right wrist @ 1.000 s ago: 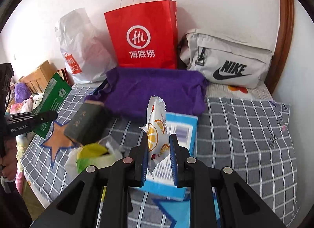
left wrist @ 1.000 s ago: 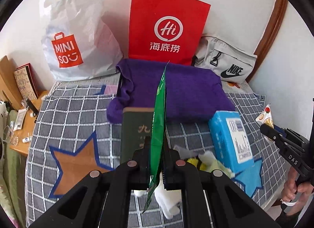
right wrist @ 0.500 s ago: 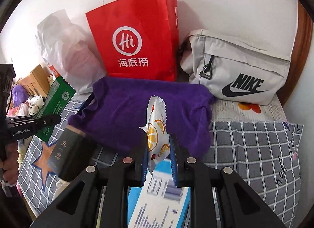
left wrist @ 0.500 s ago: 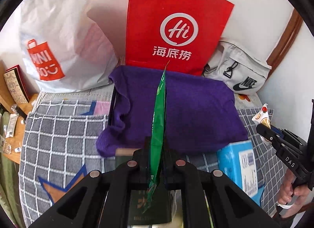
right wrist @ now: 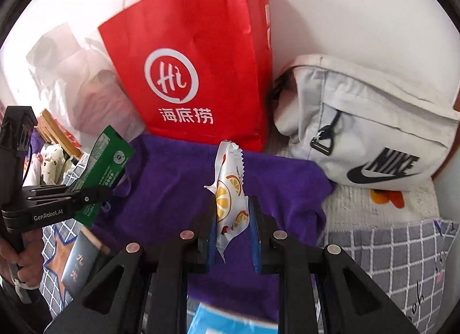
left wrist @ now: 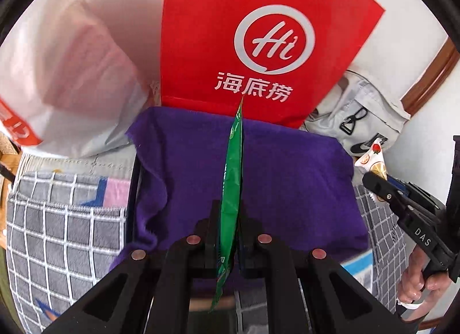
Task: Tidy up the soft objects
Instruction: 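Carry both packets to the purple towel and open both grippers to drop them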
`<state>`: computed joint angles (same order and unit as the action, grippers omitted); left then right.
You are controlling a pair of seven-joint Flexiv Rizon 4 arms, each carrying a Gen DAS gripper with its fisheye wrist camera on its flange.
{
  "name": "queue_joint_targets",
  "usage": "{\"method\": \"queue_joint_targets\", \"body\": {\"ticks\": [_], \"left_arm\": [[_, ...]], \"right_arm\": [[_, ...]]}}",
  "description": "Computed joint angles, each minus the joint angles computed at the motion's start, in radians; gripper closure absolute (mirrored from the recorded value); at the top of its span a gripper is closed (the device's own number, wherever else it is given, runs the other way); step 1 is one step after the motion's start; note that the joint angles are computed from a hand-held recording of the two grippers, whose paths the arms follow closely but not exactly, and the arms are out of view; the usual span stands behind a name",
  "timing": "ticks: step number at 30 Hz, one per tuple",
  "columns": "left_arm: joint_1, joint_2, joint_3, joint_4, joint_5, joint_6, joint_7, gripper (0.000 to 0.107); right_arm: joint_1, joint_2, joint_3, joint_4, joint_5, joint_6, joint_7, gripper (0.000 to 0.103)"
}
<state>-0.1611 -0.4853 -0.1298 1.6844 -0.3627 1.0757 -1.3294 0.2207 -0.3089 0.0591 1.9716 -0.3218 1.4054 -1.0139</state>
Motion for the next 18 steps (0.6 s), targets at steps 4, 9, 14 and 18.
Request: {"method": "queue_joint_targets", "body": {"ticks": [4, 9, 14, 18], "left_arm": [[-0.005, -0.063, 0.011, -0.063, 0.019, -0.029, -0.021, 0.098], [0.01, -0.132, 0.008, -0.124, 0.01, -0.078, -0.05, 0.098], [0.035, -0.149, -0.029, -0.133, -0.025, -0.098, -0.015, 0.098], [0.03, -0.171, -0.035, -0.157, -0.038, -0.108, -0.001, 0.098]], "right_arm": [[-0.025, -0.051, 0.027, -0.039, 0.043, -0.008, -0.037, 0.083], [-0.051, -0.107, 0.044, -0.09, 0.097, -0.074, -0.069, 0.083], [-0.052, -0.138, 0.042, -0.12, 0.122, -0.109, -0.086, 0.083], [-0.05, -0.152, 0.041, -0.133, 0.13, -0.132, -0.101, 0.083]]}}
